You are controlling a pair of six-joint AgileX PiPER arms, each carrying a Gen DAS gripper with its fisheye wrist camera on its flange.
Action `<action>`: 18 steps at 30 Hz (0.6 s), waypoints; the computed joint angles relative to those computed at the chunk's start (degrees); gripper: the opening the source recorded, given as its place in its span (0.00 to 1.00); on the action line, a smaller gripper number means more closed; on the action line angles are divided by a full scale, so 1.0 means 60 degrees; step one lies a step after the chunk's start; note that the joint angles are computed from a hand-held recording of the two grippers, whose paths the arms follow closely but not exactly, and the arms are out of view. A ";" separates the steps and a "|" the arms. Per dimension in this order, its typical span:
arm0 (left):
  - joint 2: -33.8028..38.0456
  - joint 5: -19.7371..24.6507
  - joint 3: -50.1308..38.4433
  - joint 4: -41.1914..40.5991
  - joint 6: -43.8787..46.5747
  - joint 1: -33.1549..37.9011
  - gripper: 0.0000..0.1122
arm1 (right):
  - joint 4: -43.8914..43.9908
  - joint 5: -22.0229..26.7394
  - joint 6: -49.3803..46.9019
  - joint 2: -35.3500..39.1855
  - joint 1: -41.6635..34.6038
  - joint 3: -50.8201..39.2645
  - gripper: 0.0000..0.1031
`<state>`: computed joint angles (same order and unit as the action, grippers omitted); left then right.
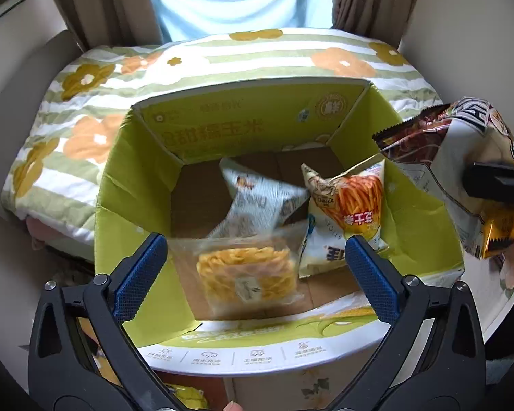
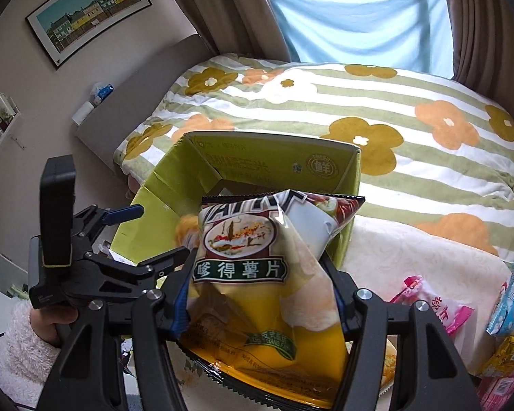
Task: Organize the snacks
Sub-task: 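Lower the waffle packet and chip bag into the box and open both tools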
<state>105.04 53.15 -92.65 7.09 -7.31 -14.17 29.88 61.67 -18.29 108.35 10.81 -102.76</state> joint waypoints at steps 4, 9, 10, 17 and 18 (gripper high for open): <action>-0.0346 -0.0050 0.0504 -0.0031 -0.0275 -0.0003 0.91 | 0.0022 0.0242 -0.0084 0.0264 -0.0008 -0.0209 0.57; -0.0826 -0.0140 0.1139 0.0126 -0.0735 0.0017 0.91 | 0.0128 0.0631 0.0029 0.0735 0.0042 -0.0752 0.57; -0.0907 -0.0141 0.1227 0.0149 -0.0792 0.0019 0.91 | 0.0132 0.0653 0.0017 0.0733 0.0075 -0.0742 0.58; -0.1229 -0.0131 0.1469 0.0306 -0.1092 0.0048 0.91 | -0.0046 0.0422 0.0269 0.0820 0.0388 -0.0634 0.85; -0.1256 -0.0134 0.1496 0.0316 -0.1127 0.0045 0.91 | -0.0050 0.0204 0.0266 0.0713 0.0391 -0.0409 0.90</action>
